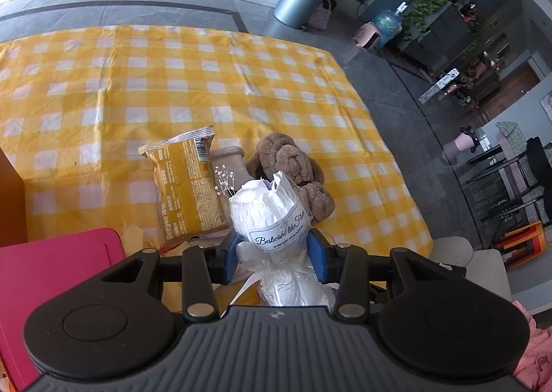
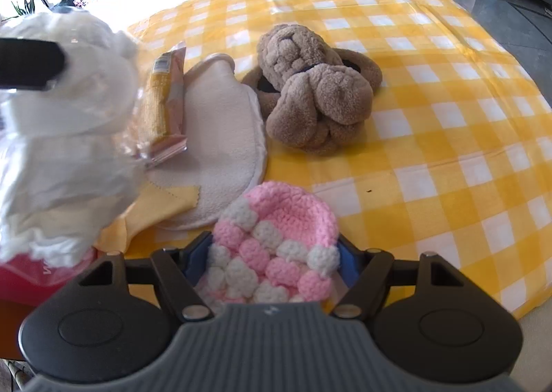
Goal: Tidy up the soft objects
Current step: 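Carry the knitted hat in the right tool and gift bag in the left tool toward the box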
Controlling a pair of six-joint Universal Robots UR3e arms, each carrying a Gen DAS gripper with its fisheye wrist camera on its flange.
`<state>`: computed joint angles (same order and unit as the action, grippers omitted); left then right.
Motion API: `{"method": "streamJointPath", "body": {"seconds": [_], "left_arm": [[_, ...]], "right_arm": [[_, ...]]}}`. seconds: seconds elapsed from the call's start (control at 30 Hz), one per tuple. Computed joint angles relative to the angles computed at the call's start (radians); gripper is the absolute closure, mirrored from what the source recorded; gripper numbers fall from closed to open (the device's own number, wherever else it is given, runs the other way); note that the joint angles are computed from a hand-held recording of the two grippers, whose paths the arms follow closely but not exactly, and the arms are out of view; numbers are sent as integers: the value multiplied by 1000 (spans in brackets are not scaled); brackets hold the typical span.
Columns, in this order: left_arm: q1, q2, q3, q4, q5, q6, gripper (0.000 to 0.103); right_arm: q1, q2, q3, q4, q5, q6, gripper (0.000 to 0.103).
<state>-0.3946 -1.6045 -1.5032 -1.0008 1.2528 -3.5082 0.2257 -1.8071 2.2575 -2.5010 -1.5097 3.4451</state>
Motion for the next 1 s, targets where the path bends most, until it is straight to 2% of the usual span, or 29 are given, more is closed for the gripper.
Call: {"method": "streamJointPath", "body": {"seconds": [0.23,0.33,0.5,0.57,0.6,0.67,0.7,0.77,0.8,0.87,0.9,1.0], "left_arm": [[44,93,-81,-10,-82,57,56],[50,127,-115,2,-84,60,56],[91,230,-224,81,-112,6,56],[124,293,-277,114,-151,40,55],[116,313,-286,129,-122,46,55],[71,354,-292,153,-6,19,55],[73,385,-312,158,6,13,55],[116,475,-357,122,-29,23,55],[124,505,-354,78,-17,25,55],[92,509,-292,-32,87,-12,55],[93,525,-290,-47,107,-33,55],[129,602,-316,-40,103,-41,55]], "right_arm": [[8,16,-8,0,-7,7,30],[8,17,-9,-1,-7,11,30],[-20,-19,30,-29,11,50,31],[-37,-57,57,-45,12,72,31],[-48,-78,71,-51,19,78,31],[-80,-120,90,-41,47,77,32],[-92,-137,94,-30,61,72,32],[-103,-165,99,-21,74,66,32],[-105,-181,103,-23,74,65,32],[-103,-206,107,-20,71,70,32],[-97,-209,103,-15,67,78,32],[-40,-198,79,-22,25,132,32]]}}
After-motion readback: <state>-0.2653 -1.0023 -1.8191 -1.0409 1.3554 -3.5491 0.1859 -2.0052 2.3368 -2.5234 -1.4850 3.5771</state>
